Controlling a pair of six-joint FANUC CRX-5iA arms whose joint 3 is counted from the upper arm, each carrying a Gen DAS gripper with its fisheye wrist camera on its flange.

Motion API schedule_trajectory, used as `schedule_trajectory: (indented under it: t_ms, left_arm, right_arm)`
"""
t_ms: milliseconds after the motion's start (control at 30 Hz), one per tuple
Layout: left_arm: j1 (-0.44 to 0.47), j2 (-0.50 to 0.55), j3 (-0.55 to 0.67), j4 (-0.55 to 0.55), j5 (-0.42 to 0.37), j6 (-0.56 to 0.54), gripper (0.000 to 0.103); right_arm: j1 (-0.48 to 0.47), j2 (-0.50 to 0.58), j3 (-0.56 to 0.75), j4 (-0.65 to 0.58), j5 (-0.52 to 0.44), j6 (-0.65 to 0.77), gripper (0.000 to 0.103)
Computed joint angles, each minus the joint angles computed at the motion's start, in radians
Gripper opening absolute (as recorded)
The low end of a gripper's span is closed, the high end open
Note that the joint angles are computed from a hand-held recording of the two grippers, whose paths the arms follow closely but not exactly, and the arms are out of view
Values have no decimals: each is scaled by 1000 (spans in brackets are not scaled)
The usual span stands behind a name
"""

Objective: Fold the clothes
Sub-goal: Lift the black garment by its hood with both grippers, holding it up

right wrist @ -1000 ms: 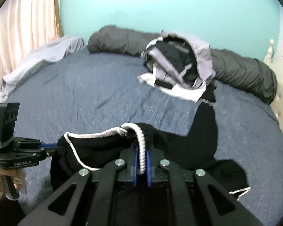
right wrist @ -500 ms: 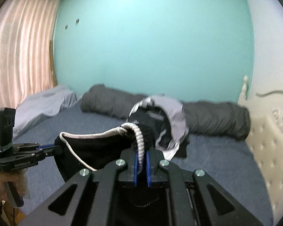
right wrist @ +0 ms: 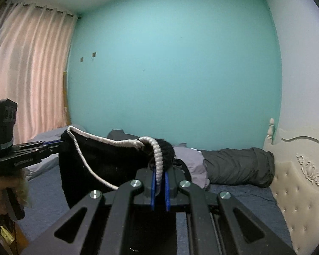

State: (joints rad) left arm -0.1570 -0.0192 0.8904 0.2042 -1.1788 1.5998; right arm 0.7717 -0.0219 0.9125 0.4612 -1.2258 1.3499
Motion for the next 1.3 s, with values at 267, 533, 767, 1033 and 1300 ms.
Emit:
schedule_trajectory:
  t_ms: [267,533,767,1033,1300]
  left_arm:
    - [47,-118,-167,51,24,-7,7]
    - [31,-181,-249,51,41,-6,7]
    - [-3,-187,-225,24,41,0,7]
    - [-60,-166,-136,-52,10,24,7]
    - [-102,-153,-150,-93,-14,8,7]
  right_arm:
    - [145,-86,-144,117,11,-91,6]
    - [240,-152,-255,209,-7,-175,6]
    - [286,-180,-291,271,-20,-213,6]
    - [326,-189,-296,318,-22,-236,6]
    - [378,-209,-322,371,-74,-254,6]
